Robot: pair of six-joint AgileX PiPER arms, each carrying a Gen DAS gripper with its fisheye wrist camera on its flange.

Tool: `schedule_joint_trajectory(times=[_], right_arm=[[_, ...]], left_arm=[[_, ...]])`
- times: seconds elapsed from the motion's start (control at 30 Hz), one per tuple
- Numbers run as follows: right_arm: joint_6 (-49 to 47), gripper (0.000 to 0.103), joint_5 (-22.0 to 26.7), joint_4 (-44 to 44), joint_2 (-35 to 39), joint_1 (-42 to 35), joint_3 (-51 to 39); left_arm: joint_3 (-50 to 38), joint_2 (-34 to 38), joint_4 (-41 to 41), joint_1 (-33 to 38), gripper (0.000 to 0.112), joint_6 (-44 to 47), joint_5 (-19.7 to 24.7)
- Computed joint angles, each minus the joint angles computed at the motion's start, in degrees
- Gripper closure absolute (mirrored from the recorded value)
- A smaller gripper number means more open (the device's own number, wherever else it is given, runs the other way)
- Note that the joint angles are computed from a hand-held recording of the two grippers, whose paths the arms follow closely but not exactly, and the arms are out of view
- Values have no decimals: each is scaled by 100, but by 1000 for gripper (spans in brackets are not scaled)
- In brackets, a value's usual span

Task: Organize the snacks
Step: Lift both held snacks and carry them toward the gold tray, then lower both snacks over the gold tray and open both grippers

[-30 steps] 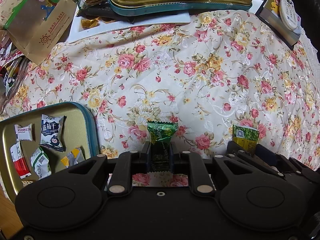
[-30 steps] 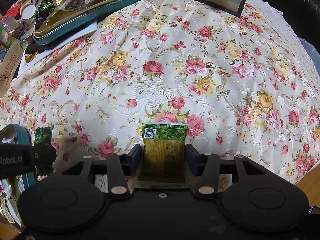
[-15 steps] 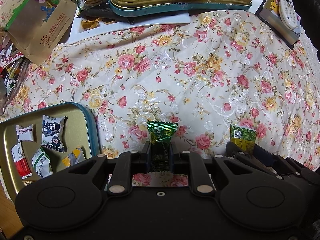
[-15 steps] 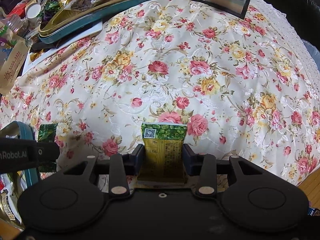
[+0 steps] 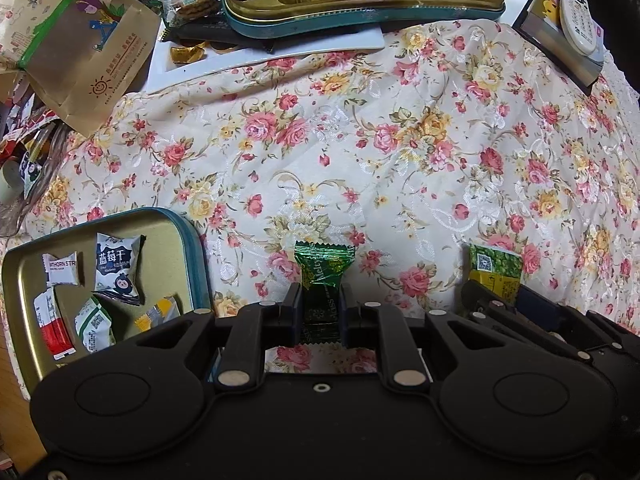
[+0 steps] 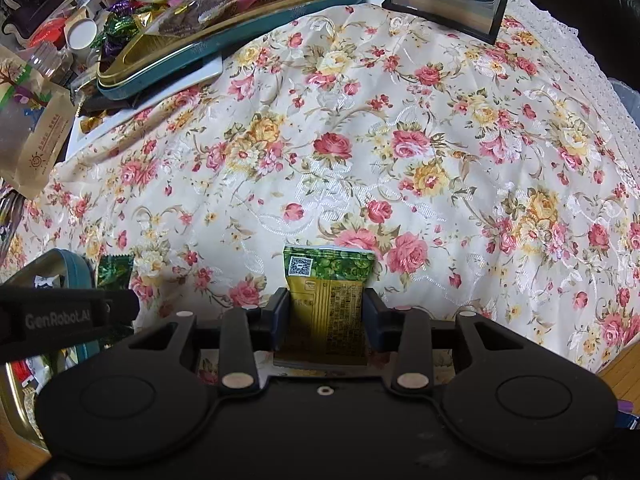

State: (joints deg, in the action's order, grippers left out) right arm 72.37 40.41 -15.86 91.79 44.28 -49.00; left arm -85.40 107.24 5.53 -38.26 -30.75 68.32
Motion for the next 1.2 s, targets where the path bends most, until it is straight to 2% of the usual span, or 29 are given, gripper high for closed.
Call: schedule_joint_trajectory(times=[0.17,0.4,0.9,1.2], right_arm=[[15,62,8,6,-113,-99,8],[133,62,107,-86,-173,-143,-141],[436,62,391,-361,124,344,-1044],[458,62,503,-455,386,747,-1803]], left_arm=[[36,-59,-388,146,89,177,-23],[194,-276,-339,238,89,79,-48],[1085,-1210,-403,919,89,63,-294],[1451,-1939,-374,1941,89,177,-354]])
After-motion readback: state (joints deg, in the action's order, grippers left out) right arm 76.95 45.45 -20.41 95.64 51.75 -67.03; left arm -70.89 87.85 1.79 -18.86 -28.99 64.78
